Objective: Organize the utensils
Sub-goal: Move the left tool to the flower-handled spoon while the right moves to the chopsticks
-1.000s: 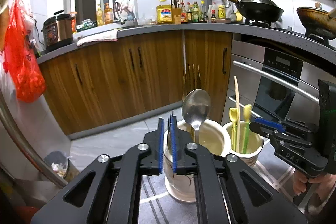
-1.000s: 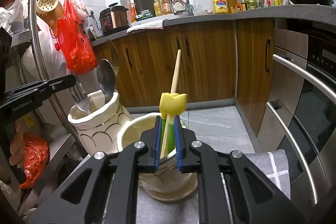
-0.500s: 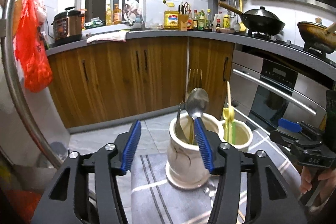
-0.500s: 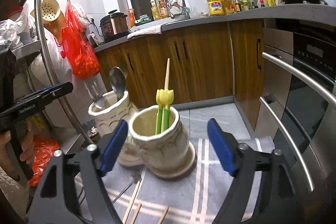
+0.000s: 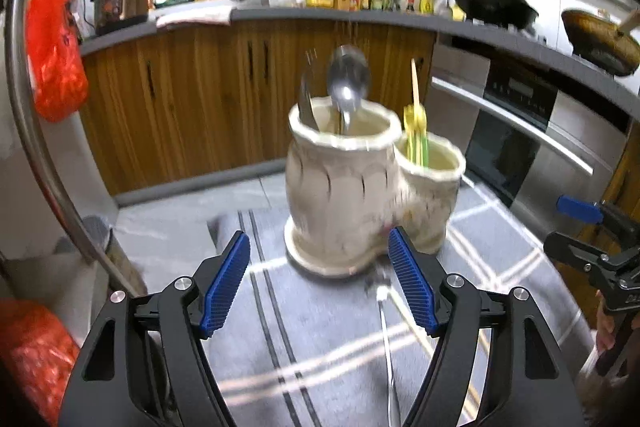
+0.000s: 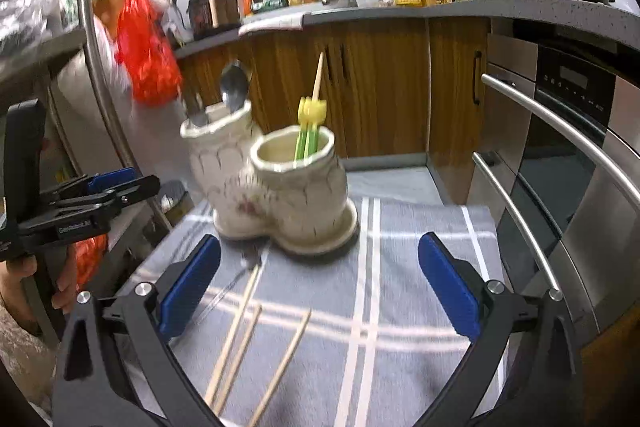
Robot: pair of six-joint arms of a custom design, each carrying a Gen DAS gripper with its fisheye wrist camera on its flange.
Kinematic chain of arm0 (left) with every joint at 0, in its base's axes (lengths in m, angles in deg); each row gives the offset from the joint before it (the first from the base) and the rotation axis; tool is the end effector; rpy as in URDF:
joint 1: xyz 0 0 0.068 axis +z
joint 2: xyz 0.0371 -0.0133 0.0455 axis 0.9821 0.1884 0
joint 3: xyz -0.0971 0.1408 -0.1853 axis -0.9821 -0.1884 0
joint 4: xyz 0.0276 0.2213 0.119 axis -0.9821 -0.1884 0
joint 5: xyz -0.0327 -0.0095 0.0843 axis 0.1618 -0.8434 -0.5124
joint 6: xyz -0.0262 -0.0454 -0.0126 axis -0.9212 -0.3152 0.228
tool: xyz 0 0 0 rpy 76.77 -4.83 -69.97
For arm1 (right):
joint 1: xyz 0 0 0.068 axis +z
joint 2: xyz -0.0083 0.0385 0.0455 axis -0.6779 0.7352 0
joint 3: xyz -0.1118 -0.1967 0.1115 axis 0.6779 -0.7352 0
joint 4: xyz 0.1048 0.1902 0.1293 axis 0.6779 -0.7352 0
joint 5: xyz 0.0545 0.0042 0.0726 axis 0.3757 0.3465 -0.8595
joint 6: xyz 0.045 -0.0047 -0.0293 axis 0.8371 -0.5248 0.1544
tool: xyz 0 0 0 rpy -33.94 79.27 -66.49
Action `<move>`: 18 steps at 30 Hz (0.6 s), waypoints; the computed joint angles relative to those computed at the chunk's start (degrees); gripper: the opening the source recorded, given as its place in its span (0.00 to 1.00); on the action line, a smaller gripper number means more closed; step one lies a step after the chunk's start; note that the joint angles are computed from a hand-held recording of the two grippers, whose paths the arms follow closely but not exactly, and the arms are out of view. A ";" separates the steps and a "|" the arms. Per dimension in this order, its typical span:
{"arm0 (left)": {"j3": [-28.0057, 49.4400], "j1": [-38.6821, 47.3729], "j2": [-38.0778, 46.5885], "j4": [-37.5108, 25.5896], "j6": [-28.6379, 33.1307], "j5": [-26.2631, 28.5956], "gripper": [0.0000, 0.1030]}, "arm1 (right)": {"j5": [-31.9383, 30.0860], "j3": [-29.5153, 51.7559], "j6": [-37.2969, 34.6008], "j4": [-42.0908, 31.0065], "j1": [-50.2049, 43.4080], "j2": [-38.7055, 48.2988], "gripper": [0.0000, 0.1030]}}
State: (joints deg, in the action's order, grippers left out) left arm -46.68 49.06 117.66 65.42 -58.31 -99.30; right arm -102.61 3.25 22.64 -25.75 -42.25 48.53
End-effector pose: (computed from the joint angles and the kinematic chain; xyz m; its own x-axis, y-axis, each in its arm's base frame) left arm 0.2210 -0.1108 0.2129 -0.5798 -0.0507 -0.8132 -0.0387 0.9987 -0.0346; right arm 0.2774 0.0200 0.2257 -0.5428 -0.1976 -0.8163 -0.5250 0.8384 0.1462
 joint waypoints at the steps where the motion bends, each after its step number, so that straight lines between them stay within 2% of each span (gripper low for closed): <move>1: -0.63 -0.38 0.58 0.36 -0.47 -0.05 0.71 | 0.73 -0.92 -0.77 -0.17 0.27 -0.39 0.95; 6: -3.83 -1.14 4.18 2.53 -2.85 1.77 0.71 | 2.96 -2.85 -3.72 -2.68 1.32 1.09 0.95; 14: -6.29 -3.13 8.03 4.71 -4.99 3.17 0.71 | 5.76 -3.95 -4.58 -5.03 1.77 5.61 0.95; 17: -6.52 -3.36 8.73 5.17 -5.41 3.82 0.71 | 6.44 -4.43 -4.76 -5.12 2.04 6.47 0.91; 18: -6.42 -3.62 9.05 5.24 -5.35 3.70 0.71 | 6.64 -4.46 -4.78 -5.31 2.32 6.70 0.87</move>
State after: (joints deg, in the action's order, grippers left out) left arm -53.10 45.44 126.71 70.65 -63.67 -95.61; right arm -95.97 -1.21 17.86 -31.05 -39.93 55.23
